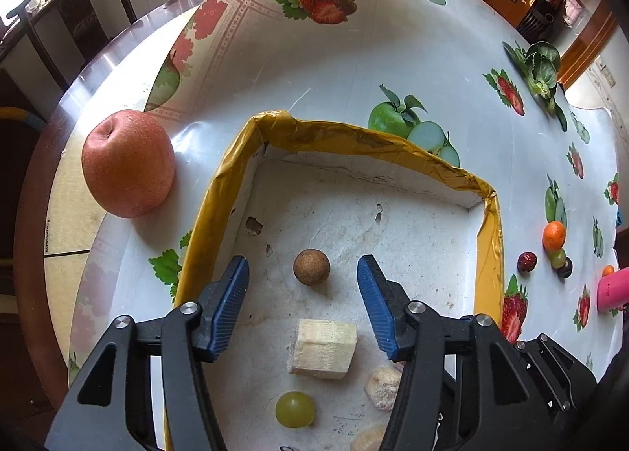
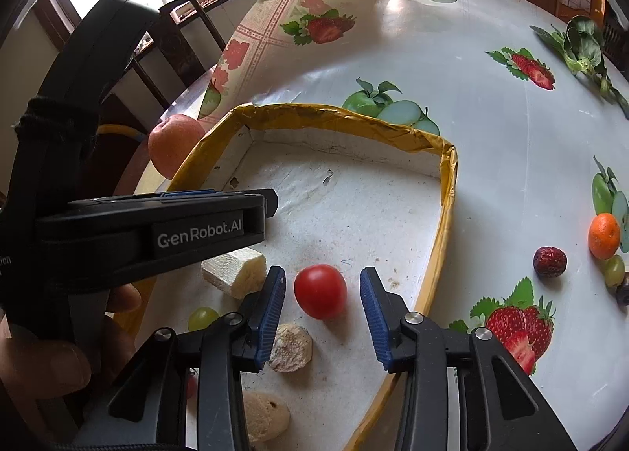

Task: Organize fruits
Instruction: 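Carry nut and tomato into the tray while both tools open to release, then move both open tools back to the remaining fruits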

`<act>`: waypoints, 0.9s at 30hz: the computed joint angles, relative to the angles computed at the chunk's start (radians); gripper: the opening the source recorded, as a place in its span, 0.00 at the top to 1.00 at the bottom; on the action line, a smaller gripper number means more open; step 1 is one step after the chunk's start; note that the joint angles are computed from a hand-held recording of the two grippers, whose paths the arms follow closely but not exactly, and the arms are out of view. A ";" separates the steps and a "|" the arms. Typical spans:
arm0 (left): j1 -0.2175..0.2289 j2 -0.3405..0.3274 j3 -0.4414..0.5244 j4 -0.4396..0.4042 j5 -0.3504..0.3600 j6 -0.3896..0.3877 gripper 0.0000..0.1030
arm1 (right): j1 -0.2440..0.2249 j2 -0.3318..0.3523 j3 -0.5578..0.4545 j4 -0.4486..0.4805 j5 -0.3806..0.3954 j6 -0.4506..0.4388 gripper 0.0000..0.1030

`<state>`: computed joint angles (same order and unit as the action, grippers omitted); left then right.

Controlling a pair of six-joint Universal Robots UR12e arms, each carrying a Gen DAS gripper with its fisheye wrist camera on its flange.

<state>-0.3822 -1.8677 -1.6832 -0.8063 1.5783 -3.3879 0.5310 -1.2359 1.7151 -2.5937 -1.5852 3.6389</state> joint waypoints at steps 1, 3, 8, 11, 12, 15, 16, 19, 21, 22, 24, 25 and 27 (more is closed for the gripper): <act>0.000 0.003 0.001 -0.001 -0.002 -0.001 0.46 | 0.001 -0.007 0.005 -0.003 0.000 0.000 0.60; 0.000 0.014 -0.006 0.003 -0.004 0.000 0.46 | 0.005 -0.021 0.016 -0.012 -0.003 0.002 0.60; -0.004 0.041 -0.025 0.010 -0.010 -0.006 0.46 | 0.009 -0.066 0.057 -0.043 -0.017 0.024 0.60; -0.012 0.050 -0.031 0.012 -0.009 -0.011 0.46 | 0.009 -0.095 0.084 -0.052 -0.030 0.040 0.60; -0.016 0.052 -0.031 0.011 -0.011 -0.014 0.46 | 0.008 -0.104 0.093 -0.053 -0.033 0.045 0.60; -0.029 0.056 -0.030 0.008 -0.015 -0.020 0.46 | 0.006 -0.135 0.125 -0.056 -0.043 0.062 0.60; -0.033 0.058 -0.031 0.007 -0.017 -0.021 0.46 | 0.005 -0.145 0.136 -0.056 -0.046 0.067 0.60; -0.043 0.063 -0.031 0.004 -0.035 -0.018 0.46 | -0.001 -0.169 0.163 -0.052 -0.056 0.082 0.60; -0.049 0.064 -0.030 0.002 -0.053 -0.017 0.46 | -0.004 -0.187 0.183 -0.050 -0.064 0.094 0.60; -0.053 0.065 -0.030 0.001 -0.060 -0.016 0.46 | -0.006 -0.196 0.194 -0.050 -0.066 0.102 0.60; -0.065 0.065 -0.028 0.002 -0.067 -0.007 0.46 | -0.010 -0.214 0.217 -0.053 -0.072 0.118 0.60; -0.072 0.065 -0.026 0.003 -0.070 -0.002 0.46 | -0.012 -0.223 0.227 -0.052 -0.076 0.125 0.60; -0.084 0.063 -0.021 0.004 -0.081 0.008 0.46 | -0.016 -0.240 0.247 -0.048 -0.083 0.137 0.60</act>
